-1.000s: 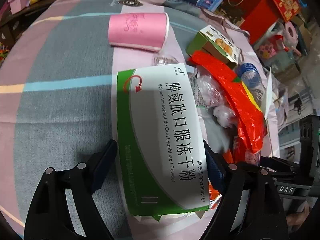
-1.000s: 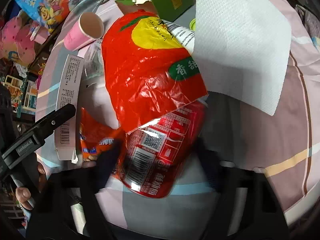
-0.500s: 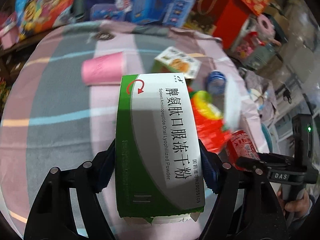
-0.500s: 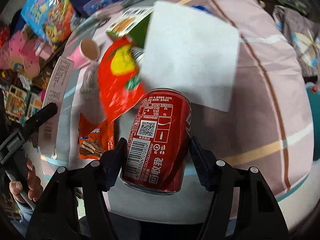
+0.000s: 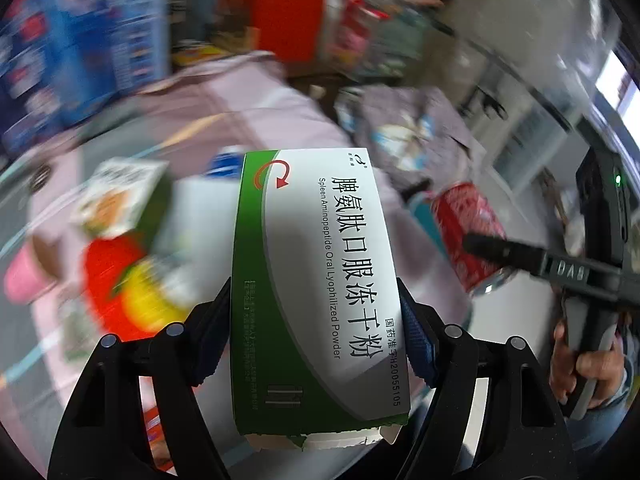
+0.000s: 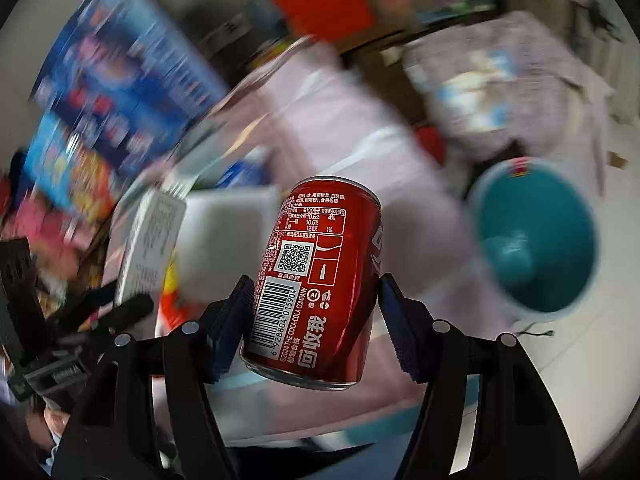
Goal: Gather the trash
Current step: 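Carry both items over the teal bin and open both grippers to drop them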
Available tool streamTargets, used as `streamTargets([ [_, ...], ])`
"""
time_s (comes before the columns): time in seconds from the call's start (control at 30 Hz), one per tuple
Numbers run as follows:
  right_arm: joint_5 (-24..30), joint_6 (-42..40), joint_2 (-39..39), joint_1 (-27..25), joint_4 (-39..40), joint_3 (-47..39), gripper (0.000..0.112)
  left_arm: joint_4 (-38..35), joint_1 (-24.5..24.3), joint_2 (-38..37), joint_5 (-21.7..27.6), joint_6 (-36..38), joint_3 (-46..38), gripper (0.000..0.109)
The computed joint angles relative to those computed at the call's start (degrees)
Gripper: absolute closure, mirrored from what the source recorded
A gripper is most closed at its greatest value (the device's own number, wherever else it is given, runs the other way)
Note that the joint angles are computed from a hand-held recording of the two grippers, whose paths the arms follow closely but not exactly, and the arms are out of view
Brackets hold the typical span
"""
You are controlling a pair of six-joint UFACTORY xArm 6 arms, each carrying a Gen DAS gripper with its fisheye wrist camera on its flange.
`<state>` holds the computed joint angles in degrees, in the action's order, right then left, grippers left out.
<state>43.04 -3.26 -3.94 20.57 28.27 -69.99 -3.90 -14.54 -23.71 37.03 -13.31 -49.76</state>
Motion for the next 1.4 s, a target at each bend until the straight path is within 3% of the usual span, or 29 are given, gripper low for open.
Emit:
streamTargets([
  [0.17, -1.66, -0.33, 0.84, -10.47, -0.72, 0.84, 0.051, -1.49, -6.93, 18.33, 1.54, 2.78, -16.37, 0.034],
  [0.33, -1.88, -0.38, 4.75, -17.34, 0.13, 0.30, 0.051, -4.27, -11.21, 34.93, 6.75, 6.02, -33.47, 0.034],
  [0.6, -0.62, -0.80, 11.74, -21.79, 2.58, -2.66, 0.051, -4.23, -14.95, 57.59, 18.63, 7.87, -61.06, 0.034],
  [0.73, 0.43, -1.21, 13.59, -22.13, 2.45, -3.39, 0.051, -4.48, -15.46, 62.61, 21.85, 7.35, -67.37, 0.034],
  [0.9, 0.80, -1.90, 14.98, -21.91, 3.35, -3.92, 0.051, -4.28, -15.09, 62.30, 22.09, 6.40, -65.92, 0.034],
  [1.0, 1.07, -1.76, 15.82, -21.64, 3.37, -4.42, 0.051, -4.03, -14.65, 60.66, 21.18, 5.96, -63.39, 0.028],
  [1.1, 1.29, -1.28, 16.38, -21.11, 2.85, -4.66, 0.051, -4.23, -14.00, 57.80, 18.98, 5.39, -59.21, 0.025],
  [1.17, 1.18, -0.45, 16.68, -20.64, 1.77, -4.69, 0.051, -4.65, -13.56, 56.06, 17.60, 5.09, -56.68, 0.016],
  [1.27, 1.75, 1.19, 17.33, -20.06, -0.10, -5.30, 0.050, -4.99, -13.04, 53.24, 15.20, 4.66, -52.71, 0.015],
  [1.4, 2.04, 3.05, 17.25, -19.25, -2.20, -5.58, 0.039, -6.40, -12.56, 50.99, 14.30, 5.56, -49.58, 0.015],
])
